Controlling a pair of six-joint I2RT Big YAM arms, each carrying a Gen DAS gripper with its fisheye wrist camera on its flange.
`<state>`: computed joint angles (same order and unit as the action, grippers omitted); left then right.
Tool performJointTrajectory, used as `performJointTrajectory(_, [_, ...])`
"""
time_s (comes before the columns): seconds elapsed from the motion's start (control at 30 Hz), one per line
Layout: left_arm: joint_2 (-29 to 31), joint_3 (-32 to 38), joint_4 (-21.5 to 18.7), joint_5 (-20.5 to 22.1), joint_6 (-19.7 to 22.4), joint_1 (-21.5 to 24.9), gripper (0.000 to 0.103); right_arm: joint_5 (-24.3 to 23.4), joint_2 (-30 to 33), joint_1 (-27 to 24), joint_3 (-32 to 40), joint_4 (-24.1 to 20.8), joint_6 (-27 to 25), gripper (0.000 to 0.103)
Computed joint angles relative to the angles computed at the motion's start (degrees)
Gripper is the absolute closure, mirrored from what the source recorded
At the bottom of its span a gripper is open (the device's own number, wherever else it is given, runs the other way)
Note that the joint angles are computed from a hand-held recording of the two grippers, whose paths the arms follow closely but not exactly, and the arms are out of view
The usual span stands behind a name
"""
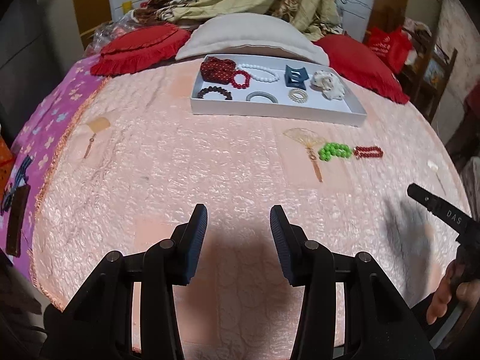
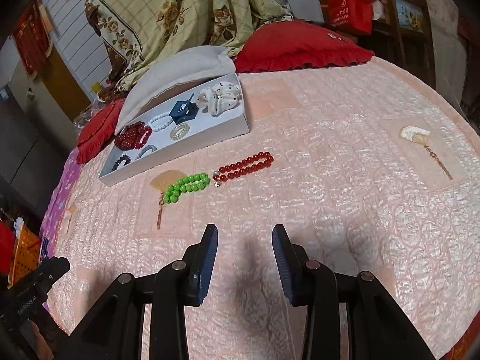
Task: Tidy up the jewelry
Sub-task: 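Move both tools toward the green bead strand and red bead bracelet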
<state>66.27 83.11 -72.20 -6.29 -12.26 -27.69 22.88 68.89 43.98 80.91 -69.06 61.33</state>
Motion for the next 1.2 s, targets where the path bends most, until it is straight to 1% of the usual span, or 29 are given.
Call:
performJointTrajectory(0.1, [-0.50,-0.12,0.41,-2.48,0.45,-1.57,0.060,1.65,0.79,1.15,1.03,-1.52,-0.38,0.067])
performJointTrajectory(0.23, [-0.94,-0.18,0.38,-6.15,0.85,-3.61,0.060,1.69,1.29,1.45,0.98,-1.55,-0.94,0.067])
performJointTrajectory(0.33, [-0.70,0.08,-0.12,-7.26,0.63,-4.32,0.060,1.03,1.24,1.30,0.41,-0.96,-1.06,0.067])
performJointTrajectory(0.5, [0.44,0.50,-1.44,-8.72,0.36,-5.24,0.060,1.39,1.01,1.20,-0.20,-0.66,-1.30,0.067])
performJointTrajectory(0.77, [2.07,0.84,-2.38,-9.23,0.31,-6.55,0.060,0.41,-0.25,0.17,-2.60,0.78,-0.88,0.067])
performJointTrajectory(0.87, [2.85,0.89,-2.65,-8.52,-0.02,-6.35,0.060,-0.21,-0.47,-0.46,-3.25,1.59,-1.33,0.067])
performJointTrajectory(0.93, [3.28,0.78,-2.48,-7.82,-0.72,-5.93,0.060,-0.62,-0.25,-1.37,-3.24,2.14,-2.58,0.067])
performJointTrajectory(1.03, [4.01,0.76,-2.45,-7.32,-1.57,-5.45,0.060,-1.37,1.03,-3.82,-2.37,2.72,-6.29,0.067])
performJointTrajectory(1.2, [4.44,0.69,-1.88,-6.90,-1.54,-5.28,0.060,-4.71,4.40,-9.28,-0.64,4.12,-11.61,0.067])
